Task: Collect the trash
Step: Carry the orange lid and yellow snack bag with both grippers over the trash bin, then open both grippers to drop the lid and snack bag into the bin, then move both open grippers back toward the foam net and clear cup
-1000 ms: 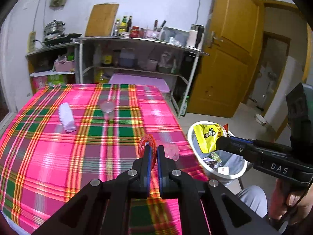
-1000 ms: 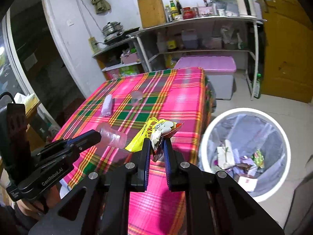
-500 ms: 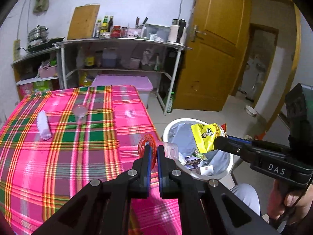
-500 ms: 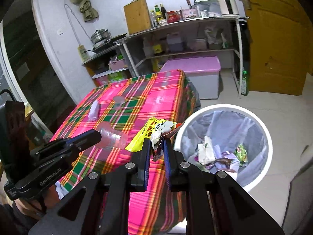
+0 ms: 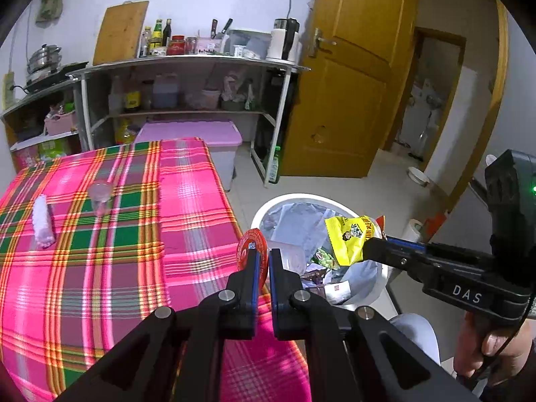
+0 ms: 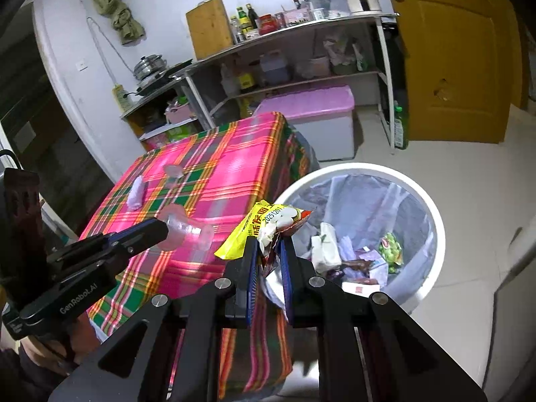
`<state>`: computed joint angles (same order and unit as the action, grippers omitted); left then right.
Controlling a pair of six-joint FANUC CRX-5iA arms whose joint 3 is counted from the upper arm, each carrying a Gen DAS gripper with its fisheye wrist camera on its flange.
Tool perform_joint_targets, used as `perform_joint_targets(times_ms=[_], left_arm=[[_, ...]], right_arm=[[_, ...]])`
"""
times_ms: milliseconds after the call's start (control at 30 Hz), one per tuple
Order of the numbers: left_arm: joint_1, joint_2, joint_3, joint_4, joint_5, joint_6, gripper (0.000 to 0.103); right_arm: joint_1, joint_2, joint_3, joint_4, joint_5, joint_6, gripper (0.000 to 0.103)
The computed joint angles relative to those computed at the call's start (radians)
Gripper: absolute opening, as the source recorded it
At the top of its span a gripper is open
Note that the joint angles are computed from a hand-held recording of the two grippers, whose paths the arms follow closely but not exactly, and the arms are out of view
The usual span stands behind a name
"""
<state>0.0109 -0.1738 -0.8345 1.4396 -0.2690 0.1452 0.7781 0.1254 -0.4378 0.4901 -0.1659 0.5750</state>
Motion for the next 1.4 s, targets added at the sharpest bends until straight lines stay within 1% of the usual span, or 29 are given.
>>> perform_joint_targets(times_ms=[200,433,633,800,867,933,1000,1067,1167,1300,1400], left_arm=[[-0.017,0.047,0.029,-0.028,-0.002,0.015,0.005],[-0.021,0.13,0.086,-0.116,-0.021,0.075,0.005],[-0.034,0.199,0.135,-0.178,-0.03,0.112,0.005],[-0.028,0.254,0.177,-0.244,-0.055,0.156,0.005],[-0.017,0.277,0.201,-0.295,-0.074,0.194,0.005],[-0.014,0.296,0.218,-0.317,-0.082,0.213,0.006],[0.0,0.316,0.24,-0.36,-0.102,0.253,0.005],[0.002,0.328,0.249,-0.372,-0.108,0.267,0.006],[0.004,0.337,0.256,-0.375,-0.117,0.274,0.007],[0.002,0.338,0.253,-0.354,-0.12,0.263,0.013],[0.002,0.329,0.244,-0.338,-0.119,0.254,0.013]], right_arm=[[-0.02,0.017,0.027,-0.119,-0.025,0.09,0.014],[-0.045,0.052,0.091,-0.31,-0.091,0.252,0.014],[-0.066,0.088,0.141,-0.4,-0.152,0.343,0.015],[-0.082,0.127,0.168,-0.396,-0.186,0.337,0.016],[-0.084,0.137,0.175,-0.395,-0.196,0.339,0.017],[-0.087,0.143,0.176,-0.377,-0.201,0.322,0.034],[-0.088,0.142,0.171,-0.37,-0.196,0.309,0.039],[-0.089,0.139,0.162,-0.355,-0.188,0.294,0.039],[-0.087,0.129,0.143,-0.301,-0.174,0.242,0.039],[-0.082,0.112,0.116,-0.238,-0.156,0.183,0.039],[-0.076,0.097,0.096,-0.198,-0.143,0.149,0.039]])
